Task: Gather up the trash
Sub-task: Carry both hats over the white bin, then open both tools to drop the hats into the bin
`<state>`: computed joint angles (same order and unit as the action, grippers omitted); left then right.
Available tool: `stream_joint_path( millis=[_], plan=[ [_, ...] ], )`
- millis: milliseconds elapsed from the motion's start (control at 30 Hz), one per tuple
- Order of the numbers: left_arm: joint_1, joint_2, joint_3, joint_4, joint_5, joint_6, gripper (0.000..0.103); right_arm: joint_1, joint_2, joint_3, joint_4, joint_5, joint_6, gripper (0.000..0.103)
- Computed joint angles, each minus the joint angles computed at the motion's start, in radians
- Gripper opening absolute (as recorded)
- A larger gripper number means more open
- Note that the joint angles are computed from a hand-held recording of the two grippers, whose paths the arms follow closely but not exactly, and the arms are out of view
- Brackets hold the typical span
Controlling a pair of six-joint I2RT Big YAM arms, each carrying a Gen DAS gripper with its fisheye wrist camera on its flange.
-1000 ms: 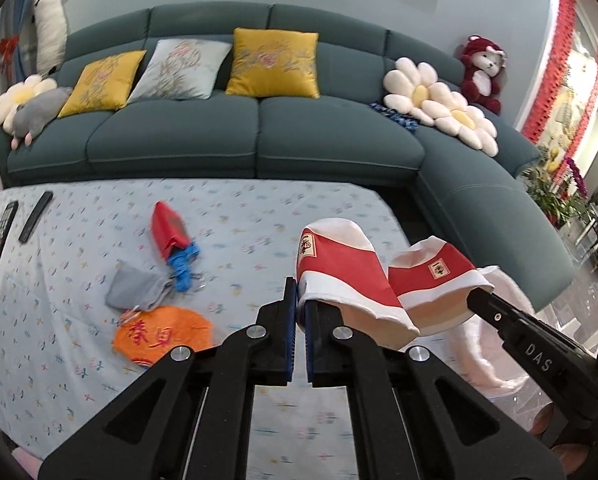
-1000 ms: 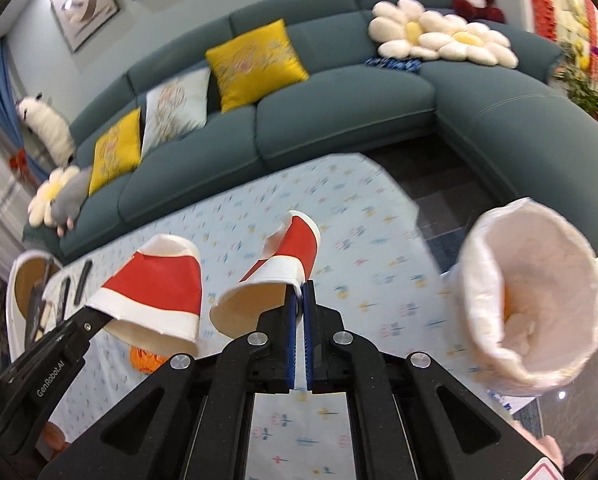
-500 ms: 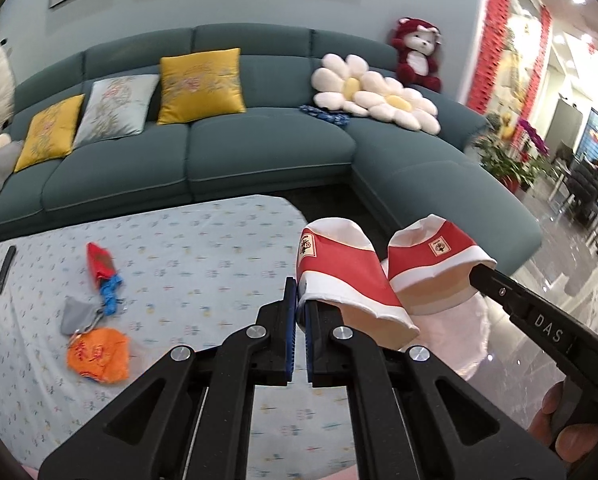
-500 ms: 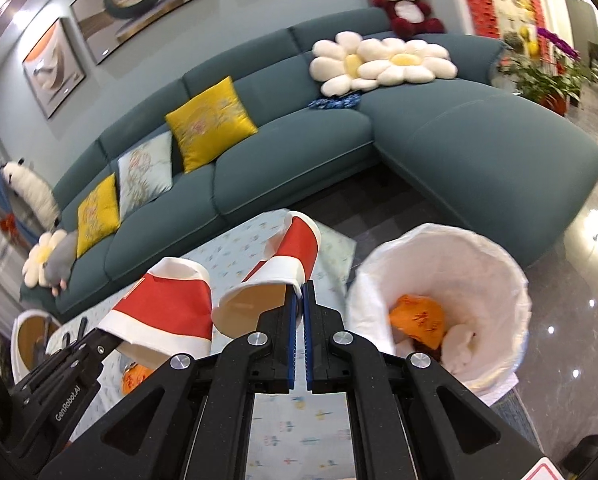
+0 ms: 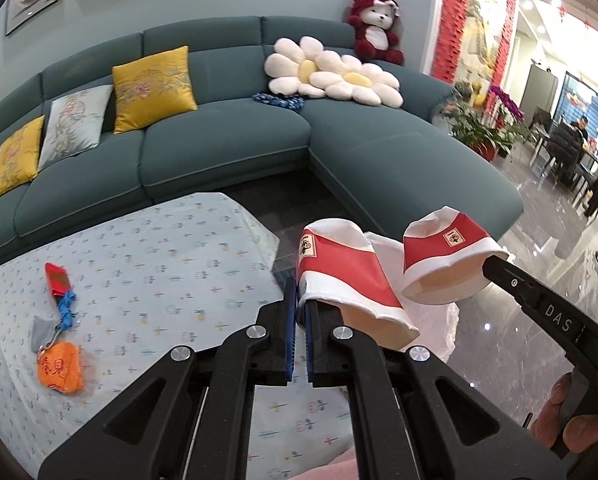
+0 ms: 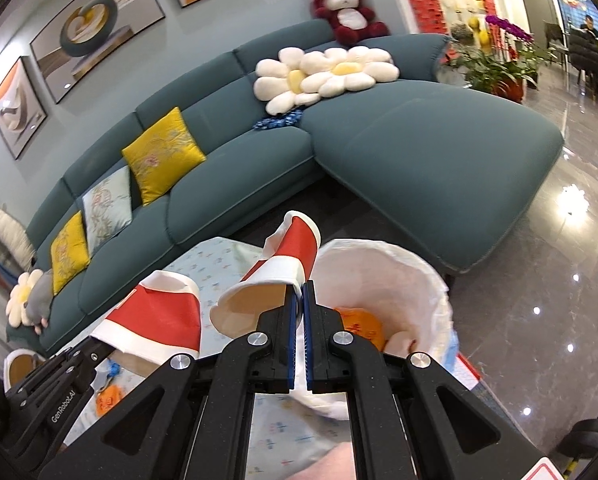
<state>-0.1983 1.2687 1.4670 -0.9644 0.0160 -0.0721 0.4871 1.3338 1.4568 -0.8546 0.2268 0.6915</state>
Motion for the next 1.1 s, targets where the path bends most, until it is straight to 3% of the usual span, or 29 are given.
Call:
stream_joint_path(
  millis=[467,533,567,600,733,1100],
  plan=[
    [-0.093,0.118,0.052,-0.006,-0.026,-0.022,0.006,-0.079,0.02,-0.036,-0.004,-0.032,-0.04,0.003],
    [-0.095,0.133,0.062,-0.016,-0.033,-0.038,0.021,-0.081,0.033,-0.029,-0.017,-0.015,-0.044,0.011],
    [-0.094,0.139,0.066,-0.018,-0.039,-0.054,0.043,-0.08,0.037,-0.028,-0.021,-0.01,-0.044,0.013],
    [-0.093,0.134,0.057,-0.004,-0.043,-0.064,0.052,-0.081,0.041,-0.027,-0.022,-0.008,-0.045,0.017],
    [-0.089,0.135,0.055,-0.003,-0.041,-0.06,0.052,-0.076,0.045,-0.03,-0.018,0.006,-0.054,0.032],
    [-0.061,0.098,0.026,-0.006,-0.04,-0.061,0.053,-0.036,0.045,0.001,-0.042,0.039,-0.081,0.041]
  ],
)
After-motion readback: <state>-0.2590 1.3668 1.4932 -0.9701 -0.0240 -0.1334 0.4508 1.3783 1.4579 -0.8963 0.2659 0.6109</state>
